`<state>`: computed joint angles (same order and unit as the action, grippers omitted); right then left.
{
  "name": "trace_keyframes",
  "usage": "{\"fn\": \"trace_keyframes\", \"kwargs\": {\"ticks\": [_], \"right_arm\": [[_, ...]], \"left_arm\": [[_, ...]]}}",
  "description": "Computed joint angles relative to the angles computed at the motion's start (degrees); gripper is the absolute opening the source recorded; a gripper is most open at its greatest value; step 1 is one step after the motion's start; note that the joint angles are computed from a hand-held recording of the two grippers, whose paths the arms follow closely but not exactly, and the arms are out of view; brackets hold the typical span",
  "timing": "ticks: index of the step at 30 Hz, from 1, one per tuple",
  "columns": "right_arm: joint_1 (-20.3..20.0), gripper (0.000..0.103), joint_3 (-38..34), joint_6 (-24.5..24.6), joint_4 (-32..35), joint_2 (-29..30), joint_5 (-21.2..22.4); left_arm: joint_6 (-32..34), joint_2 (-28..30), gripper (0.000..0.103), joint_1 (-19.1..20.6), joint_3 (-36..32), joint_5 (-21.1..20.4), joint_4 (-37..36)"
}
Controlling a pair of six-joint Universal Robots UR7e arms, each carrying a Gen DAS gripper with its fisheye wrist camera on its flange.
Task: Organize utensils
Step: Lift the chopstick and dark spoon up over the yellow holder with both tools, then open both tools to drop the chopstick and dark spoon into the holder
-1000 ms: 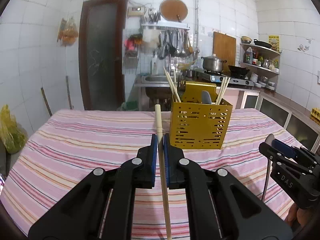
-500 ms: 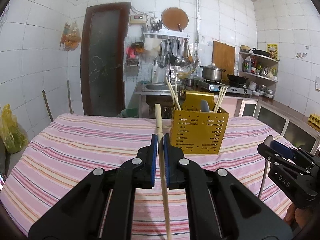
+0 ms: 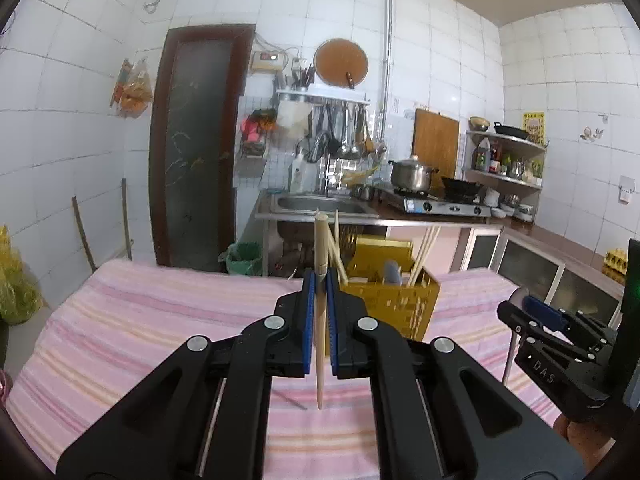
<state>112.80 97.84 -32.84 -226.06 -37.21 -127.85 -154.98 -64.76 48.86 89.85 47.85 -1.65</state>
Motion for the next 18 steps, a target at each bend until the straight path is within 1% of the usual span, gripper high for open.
{"fn": "trace_keyframes", "kwargs": {"ticks": [4, 8, 11, 14, 15, 18], "right_arm": [[0.23, 0.036, -4.20, -0.45, 2.34, -0.28, 1.46], [0.42, 0.036, -10.19, -1.48, 5.40, 0.12, 3.32], [0.63, 0.036, -15.82, -2.72, 7.68, 1.53, 4.37], [0.56, 0.036, -21.61, -2.78, 10.88, 3.19, 5.52], [0.54, 0.036, -23.01, -2.87, 11.57, 3.68, 5.76], [0.16, 0.036, -28.34, -2.89, 14.14, 5.74, 6.74]], "left_arm": [[0.76, 2.06, 0.005, 0.02, -5.73, 2.31, 2.28], [3.11, 5.03, 0.005, -0.42, -12.73, 4.32, 3.76], [3.93, 7.91, 0.005, -0.37, -18.68, 5.95, 5.05], [5.75, 11.41, 0.005, 0.07, -24.93, 7.13, 5.79], [6.08, 12.07, 0.005, 0.19, -26.01, 7.43, 5.81], [6.32, 16.30, 0.004, 1.50, -32.99, 9.31, 7.55]]}}
